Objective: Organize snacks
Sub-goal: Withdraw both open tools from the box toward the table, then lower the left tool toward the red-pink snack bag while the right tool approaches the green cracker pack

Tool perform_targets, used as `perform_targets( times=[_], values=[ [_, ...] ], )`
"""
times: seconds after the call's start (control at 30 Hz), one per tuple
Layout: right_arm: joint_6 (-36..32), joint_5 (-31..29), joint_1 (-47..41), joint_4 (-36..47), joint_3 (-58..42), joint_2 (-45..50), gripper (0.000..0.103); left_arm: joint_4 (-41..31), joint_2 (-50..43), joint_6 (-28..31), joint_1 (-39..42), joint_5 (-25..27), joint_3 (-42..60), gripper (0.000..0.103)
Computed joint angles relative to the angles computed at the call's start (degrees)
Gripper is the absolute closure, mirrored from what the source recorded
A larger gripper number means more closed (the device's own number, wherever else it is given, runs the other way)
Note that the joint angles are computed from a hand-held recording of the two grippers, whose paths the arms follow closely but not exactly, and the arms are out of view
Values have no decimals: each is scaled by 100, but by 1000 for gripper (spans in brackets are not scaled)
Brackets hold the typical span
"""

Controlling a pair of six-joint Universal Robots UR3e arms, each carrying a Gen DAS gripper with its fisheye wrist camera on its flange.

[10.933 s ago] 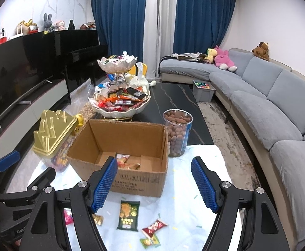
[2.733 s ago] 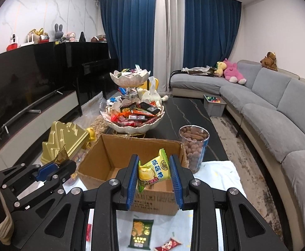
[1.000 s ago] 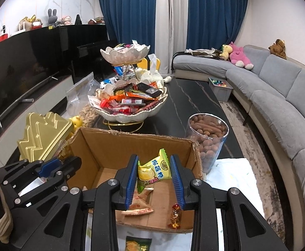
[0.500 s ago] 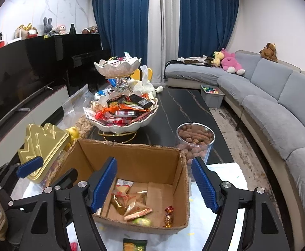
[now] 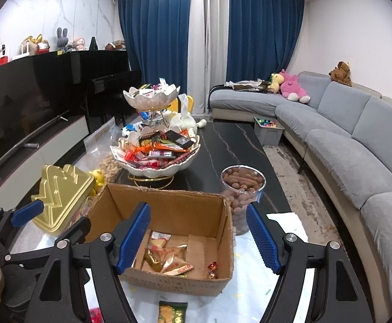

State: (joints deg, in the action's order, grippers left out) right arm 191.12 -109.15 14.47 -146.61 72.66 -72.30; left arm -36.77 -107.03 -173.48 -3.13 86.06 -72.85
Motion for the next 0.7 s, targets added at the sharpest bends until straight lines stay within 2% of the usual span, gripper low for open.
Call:
perform_targets(
  times=[0.7],
  values=[
    [183,-455,405,21,624,-831,29,66,1205,76,123,59,-991,21]
  ],
)
